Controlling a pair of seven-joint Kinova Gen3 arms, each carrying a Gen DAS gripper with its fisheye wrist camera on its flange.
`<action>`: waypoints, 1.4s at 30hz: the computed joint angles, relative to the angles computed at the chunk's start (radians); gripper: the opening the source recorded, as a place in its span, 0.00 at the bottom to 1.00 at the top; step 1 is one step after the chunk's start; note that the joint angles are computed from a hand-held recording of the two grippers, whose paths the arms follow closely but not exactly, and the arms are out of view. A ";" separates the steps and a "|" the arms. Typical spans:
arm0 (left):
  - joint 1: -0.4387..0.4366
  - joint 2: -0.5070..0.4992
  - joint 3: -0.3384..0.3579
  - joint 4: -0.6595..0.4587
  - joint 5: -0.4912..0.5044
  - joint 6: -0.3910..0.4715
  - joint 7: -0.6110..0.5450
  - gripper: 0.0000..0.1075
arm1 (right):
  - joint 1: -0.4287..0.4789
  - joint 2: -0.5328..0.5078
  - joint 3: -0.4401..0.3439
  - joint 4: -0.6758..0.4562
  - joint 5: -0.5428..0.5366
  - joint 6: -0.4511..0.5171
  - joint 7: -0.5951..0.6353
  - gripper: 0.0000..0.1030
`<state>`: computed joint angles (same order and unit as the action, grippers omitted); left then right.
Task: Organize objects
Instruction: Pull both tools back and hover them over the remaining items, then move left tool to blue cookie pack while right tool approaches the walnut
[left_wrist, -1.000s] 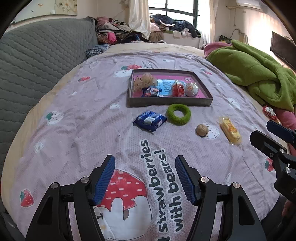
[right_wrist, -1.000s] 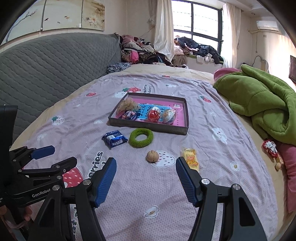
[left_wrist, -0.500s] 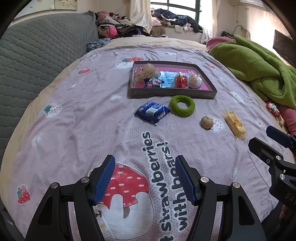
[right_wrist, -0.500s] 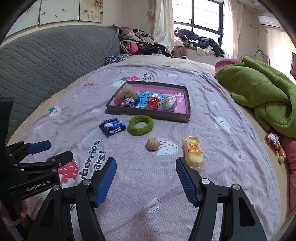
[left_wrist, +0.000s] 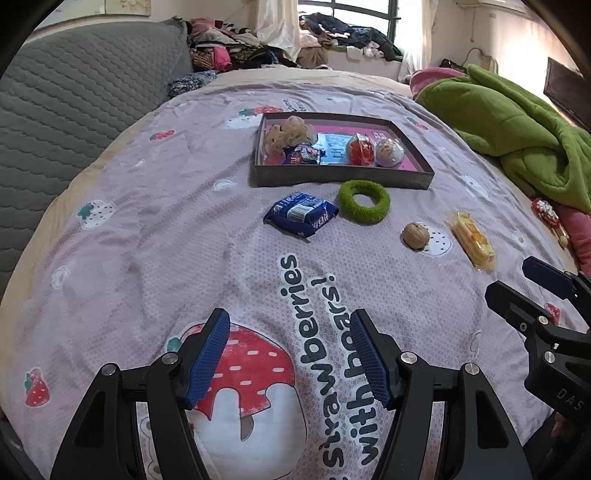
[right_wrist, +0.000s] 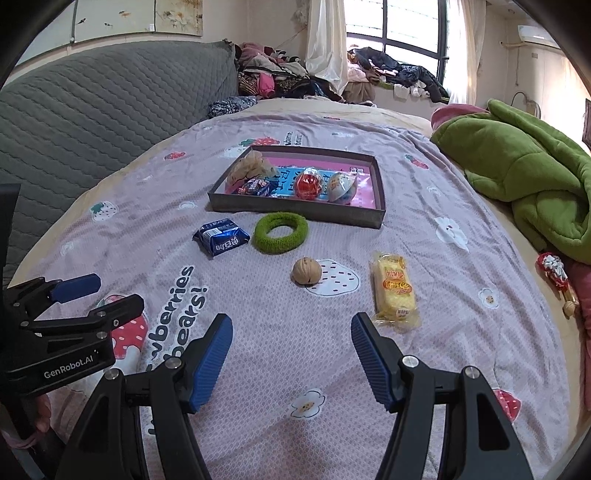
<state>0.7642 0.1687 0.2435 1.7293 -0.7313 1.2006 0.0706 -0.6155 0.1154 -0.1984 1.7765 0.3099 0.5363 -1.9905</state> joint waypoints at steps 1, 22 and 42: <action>-0.003 0.002 -0.001 0.001 0.002 -0.006 -0.001 0.64 | 0.002 0.006 0.000 0.000 -0.003 -0.001 0.002 0.64; -0.047 0.022 -0.032 0.053 0.004 -0.115 0.003 0.64 | -0.001 0.092 0.030 -0.023 -0.061 -0.028 0.060 0.64; -0.115 0.051 -0.086 0.055 -0.027 -0.230 -0.066 0.64 | -0.005 0.186 0.071 -0.121 -0.097 -0.033 0.086 0.64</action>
